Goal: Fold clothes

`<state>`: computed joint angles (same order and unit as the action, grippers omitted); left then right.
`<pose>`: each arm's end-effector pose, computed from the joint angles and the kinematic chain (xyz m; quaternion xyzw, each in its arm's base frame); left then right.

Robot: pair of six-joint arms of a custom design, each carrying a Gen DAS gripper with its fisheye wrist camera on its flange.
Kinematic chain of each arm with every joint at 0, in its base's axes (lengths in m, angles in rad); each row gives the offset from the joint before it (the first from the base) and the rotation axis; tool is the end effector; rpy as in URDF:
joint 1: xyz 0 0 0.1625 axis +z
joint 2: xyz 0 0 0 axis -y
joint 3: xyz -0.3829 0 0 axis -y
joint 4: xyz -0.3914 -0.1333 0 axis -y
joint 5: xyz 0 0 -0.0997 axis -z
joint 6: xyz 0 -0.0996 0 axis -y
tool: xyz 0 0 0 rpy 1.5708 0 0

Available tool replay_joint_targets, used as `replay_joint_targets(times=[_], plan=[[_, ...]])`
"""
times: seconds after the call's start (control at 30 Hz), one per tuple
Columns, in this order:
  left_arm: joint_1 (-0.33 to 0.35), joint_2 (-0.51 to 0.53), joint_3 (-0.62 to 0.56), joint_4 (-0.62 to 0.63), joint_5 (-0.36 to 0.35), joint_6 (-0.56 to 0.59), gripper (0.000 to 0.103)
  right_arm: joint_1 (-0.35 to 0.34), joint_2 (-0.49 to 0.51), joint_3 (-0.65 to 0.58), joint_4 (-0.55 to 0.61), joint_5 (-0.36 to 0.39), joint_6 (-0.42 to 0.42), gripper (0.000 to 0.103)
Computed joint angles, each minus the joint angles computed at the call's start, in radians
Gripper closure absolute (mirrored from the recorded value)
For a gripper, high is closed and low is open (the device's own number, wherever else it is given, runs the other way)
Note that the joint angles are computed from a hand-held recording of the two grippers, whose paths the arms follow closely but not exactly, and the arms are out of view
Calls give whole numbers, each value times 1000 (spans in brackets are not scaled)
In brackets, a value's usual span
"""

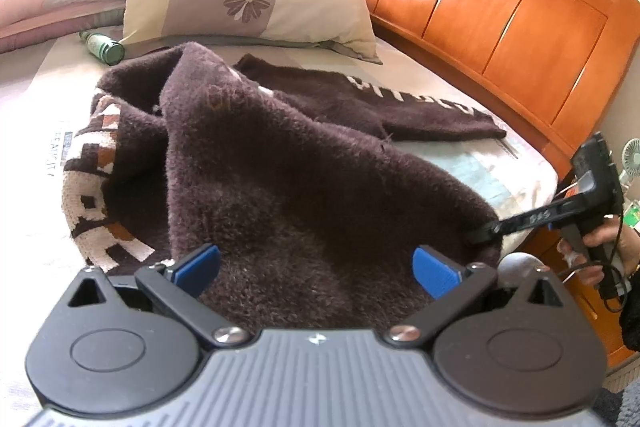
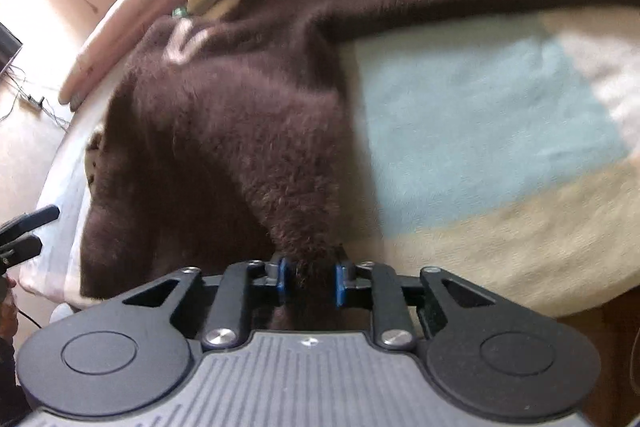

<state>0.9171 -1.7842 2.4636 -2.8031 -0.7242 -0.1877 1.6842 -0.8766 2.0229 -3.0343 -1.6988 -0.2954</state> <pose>-0.0435 -0.3986 0.2870 0.0934 0.8793 -0.3885 0.2591 0.1800 -0.5146 0.0374 0.1901 -0.9670 0.1512 0.0772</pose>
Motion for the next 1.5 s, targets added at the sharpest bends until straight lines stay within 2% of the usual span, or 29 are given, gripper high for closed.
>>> replay_joint_targets(times=[0.03,0.1,0.13,0.23,0.33,0.4,0.47,0.57,0.6,0.63,0.67,0.7,0.97,1.07,1.13,1.17,1.2,1.3,1.37,1.47,1.5], plan=[[2,0,-1,-1,-2,1,1,-6,-14,2,-12,30,-2,66],[6,6,-7,-5,-5,7,1,-18,-29,-6,-42,87,0,48],[8,12,-11,-10,-7,12,1,-22,-29,-15,-56,106,6,46],[16,37,-24,-34,-17,26,1,-30,24,-110,-37,172,43,45],[25,61,-37,-54,-33,40,1,-42,133,-270,28,207,125,42],[34,74,-49,-54,-44,48,1,-51,222,-399,93,210,187,41],[46,82,-58,-56,-51,56,1,-49,301,-516,149,181,237,42],[73,98,-76,-61,-65,69,1,-59,378,-619,156,195,293,42],[82,105,-83,-63,-64,74,1,-63,404,-655,158,202,313,47],[91,114,-91,-64,-61,78,1,-59,422,-685,156,184,320,54],[99,122,-96,-73,-60,87,1,-53,439,-713,154,158,323,70],[108,132,-103,-80,-61,96,1,-48,455,-746,164,137,323,79],[157,168,-133,-105,-99,121,1,18,604,-1056,189,-30,218,84],[159,171,-131,-111,-101,119,1,31,657,-1157,266,-93,179,83],[156,168,-125,-108,-101,113,1,29,639,-1131,290,-98,164,80],[152,166,-122,-107,-98,113,1,28,609,-1088,288,-86,170,74],[148,163,-118,-105,-95,115,1,26,573,-1028,279,-74,171,67],[128,154,-106,-92,-74,111,1,32,446,-819,236,-62,156,60],[117,148,-95,-90,-62,109,1,42,357,-671,214,-64,115,55],[99,139,-76,-87,-43,91,1,62,252,-488,189,-92,38,37],[93,134,-68,-87,-42,86,1,64,228,-439,179,-106,24,37]])
